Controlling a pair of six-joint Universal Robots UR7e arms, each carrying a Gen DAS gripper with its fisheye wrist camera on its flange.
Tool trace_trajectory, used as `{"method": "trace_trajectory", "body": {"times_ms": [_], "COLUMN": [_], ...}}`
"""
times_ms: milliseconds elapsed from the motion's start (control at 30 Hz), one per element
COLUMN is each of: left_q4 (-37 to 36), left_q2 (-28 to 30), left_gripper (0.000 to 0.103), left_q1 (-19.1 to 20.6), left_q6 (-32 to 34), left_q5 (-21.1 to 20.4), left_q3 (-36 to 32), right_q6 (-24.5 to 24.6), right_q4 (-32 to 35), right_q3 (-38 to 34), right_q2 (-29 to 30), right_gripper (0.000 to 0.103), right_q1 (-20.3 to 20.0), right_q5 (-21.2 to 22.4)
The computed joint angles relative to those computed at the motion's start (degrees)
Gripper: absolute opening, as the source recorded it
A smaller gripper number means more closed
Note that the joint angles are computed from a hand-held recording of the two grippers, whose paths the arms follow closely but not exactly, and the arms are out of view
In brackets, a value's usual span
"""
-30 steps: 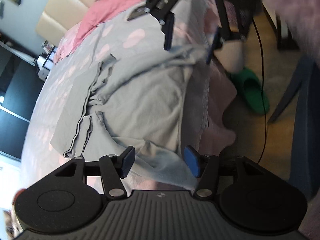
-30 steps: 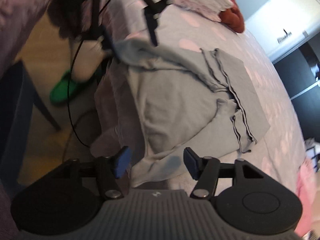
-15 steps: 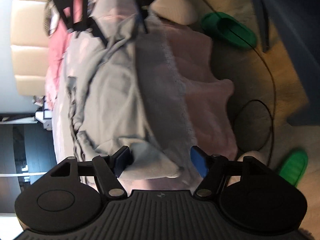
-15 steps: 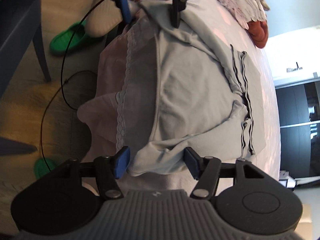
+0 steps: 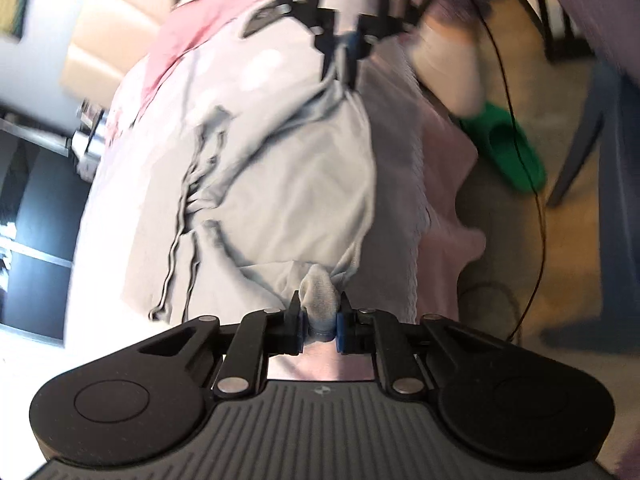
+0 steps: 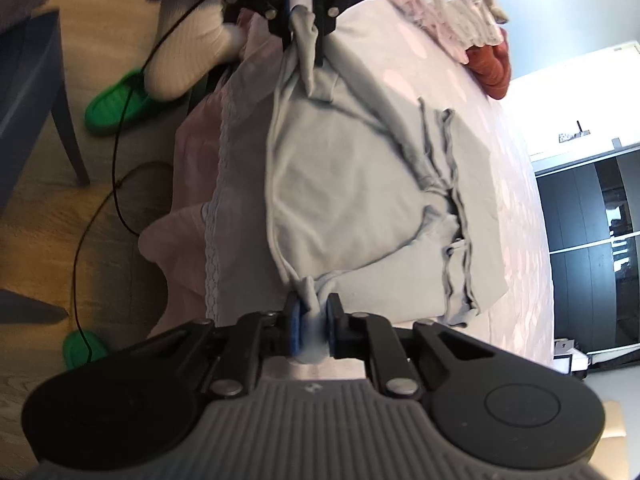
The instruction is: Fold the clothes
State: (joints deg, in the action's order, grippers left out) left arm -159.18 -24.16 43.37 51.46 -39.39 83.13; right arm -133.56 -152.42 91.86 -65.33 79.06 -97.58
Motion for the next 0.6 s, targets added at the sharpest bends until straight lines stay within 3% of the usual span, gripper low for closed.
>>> {"method": "trace_trajectory", "body": {"times_ms": [167, 333, 600], "left_q4": [7.48, 12.83, 20.93], "left_q2": [-3.08, -4.38, 2.7], "left_gripper": [0.011, 0.01, 0.01], "left_q1": [0.38, 1.69, 5.92], "left_q6": [-9.96, -15.19, -19.93], "left_q5": [-4.41, -7.05, -7.8], "left_q3": [-4.23, -11.5, -34.08], "right_q6": [6.35, 14.41, 26.17], "right_q4": [5.87, 11.82, 17.48], "right_q3": [-4.05, -12.73, -33.84], "right_q2": [-0.8, 1.71, 14.01], "right_gripper": [0.013, 0.013, 0.013], "right_q1": [2.06, 4.44, 7.94], "right_q5": [0.57, 2.92, 3.92]}}
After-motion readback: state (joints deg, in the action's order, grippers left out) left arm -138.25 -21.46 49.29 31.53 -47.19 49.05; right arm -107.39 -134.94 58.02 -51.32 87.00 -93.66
